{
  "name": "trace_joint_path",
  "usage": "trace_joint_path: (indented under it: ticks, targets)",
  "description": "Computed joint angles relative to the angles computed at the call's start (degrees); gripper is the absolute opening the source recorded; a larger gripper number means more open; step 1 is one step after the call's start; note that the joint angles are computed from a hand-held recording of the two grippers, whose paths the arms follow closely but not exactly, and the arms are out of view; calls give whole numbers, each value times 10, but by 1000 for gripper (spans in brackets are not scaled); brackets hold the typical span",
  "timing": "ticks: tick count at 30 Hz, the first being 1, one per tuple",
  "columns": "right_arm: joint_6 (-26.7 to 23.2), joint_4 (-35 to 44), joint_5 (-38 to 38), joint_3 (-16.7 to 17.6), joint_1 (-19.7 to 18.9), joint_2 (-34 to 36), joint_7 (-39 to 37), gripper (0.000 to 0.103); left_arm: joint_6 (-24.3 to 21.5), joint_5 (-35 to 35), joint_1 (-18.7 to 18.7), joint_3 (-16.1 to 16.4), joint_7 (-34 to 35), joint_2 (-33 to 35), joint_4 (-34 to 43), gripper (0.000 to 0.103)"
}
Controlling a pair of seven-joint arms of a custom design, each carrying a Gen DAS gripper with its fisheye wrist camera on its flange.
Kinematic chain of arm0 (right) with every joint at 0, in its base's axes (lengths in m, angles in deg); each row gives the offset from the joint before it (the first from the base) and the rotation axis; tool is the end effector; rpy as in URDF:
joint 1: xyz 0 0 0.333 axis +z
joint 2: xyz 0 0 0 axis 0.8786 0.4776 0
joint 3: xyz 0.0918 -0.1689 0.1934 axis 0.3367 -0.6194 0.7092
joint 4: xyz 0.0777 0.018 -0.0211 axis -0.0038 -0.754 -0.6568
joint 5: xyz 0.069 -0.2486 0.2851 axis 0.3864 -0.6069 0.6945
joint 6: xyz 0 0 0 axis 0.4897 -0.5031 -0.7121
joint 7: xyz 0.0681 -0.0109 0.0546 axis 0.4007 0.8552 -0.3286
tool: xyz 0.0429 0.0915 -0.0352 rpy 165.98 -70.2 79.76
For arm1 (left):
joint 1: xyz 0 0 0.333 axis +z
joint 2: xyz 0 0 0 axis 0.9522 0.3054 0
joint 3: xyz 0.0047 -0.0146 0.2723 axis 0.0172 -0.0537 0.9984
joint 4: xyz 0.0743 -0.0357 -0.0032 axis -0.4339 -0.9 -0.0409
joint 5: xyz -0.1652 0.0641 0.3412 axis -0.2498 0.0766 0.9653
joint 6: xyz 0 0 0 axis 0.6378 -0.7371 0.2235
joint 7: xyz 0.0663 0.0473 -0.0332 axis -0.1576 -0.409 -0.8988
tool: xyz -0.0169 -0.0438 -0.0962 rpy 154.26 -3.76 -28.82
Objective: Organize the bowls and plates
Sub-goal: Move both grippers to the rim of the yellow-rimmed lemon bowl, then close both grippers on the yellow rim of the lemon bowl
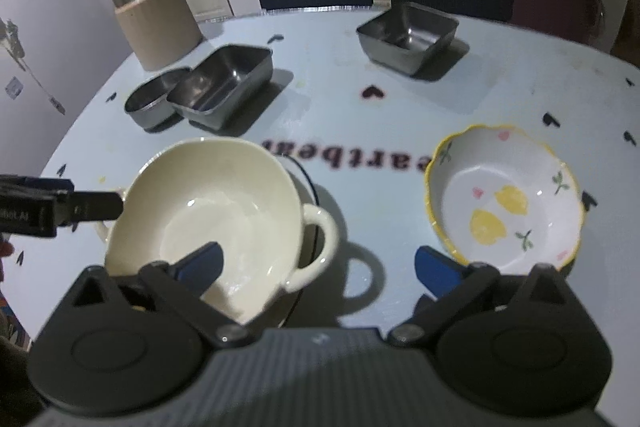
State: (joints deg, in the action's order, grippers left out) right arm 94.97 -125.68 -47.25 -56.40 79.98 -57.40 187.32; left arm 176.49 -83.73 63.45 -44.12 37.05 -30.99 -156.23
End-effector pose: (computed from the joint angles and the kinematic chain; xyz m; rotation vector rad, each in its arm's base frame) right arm 0.4477 0.2777 0.4790 -1.8097 1.8595 -0.4208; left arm 0.4565 -0.0462 0.5141 -1.7422 2.1082 -0.8074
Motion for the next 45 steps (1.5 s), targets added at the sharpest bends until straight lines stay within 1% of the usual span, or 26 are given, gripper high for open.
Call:
trace_joint_path:
  ticks: [6,16,19,22,24,27,29,30,32,34,35,36,37,38,40,41,42,45]
  targets:
    - [11,-41,-19,1,-23,-60,4,103,40,-26,-33,-10,-9,-3,5,103]
    - [30,-127,-19,4,-104,-166,9,103,97,-74,-103,-19,-14,21,16,103]
    - [51,-151,-20,7,-129,-189,-2,103,111,-92,-122,-24,-14,38,24,103]
    - [57,-164,-13,7,-149,-201,-13,103,127,-111,-136,-28,-14,58,31,103]
    - [58,-171,-5,5,-160,-206,-22,103,124,-119,-140,-31,-13,73,39,101]
    - [55,-174,0,11,-178,-203,-22,103,115,-119,-132,-45,-27,95,54,95]
    - [35,-169,15,2,-176,-199,-30,103,104,-119,-125,-55,-44,114,72,90]
    - [33,-168,21,-3,-176,-196,-33,103,98,-120,-121,-59,-52,123,80,88]
    - [34,-163,33,-9,-177,-183,-36,102,86,-118,-113,-72,-72,146,103,77]
    - [25,-153,39,-14,-177,-169,-40,96,71,-118,-108,-84,-80,170,128,72]
    - [26,-151,45,-23,-171,-163,-53,93,65,-107,-102,-93,-89,181,140,68]
    - [26,-148,51,-30,-167,-157,-66,86,62,-97,-98,-101,-94,193,151,66]
    - [26,-146,53,-33,-167,-152,-73,79,59,-90,-95,-108,-97,204,160,61]
    - [24,-145,53,-34,-169,-148,-77,75,53,-76,-92,-116,-102,216,170,56]
    - [23,-141,56,-40,-170,-136,-90,59,43,-58,-85,-127,-108,233,184,50]
    - [22,-139,59,-43,-172,-131,-92,56,37,-46,-82,-132,-112,242,191,46]
    - [22,-139,63,-47,-172,-126,-94,52,34,-39,-79,-136,-113,248,195,45]
    - [21,-132,82,-57,-164,-106,-109,51,26,-1,-71,-146,-130,268,211,40]
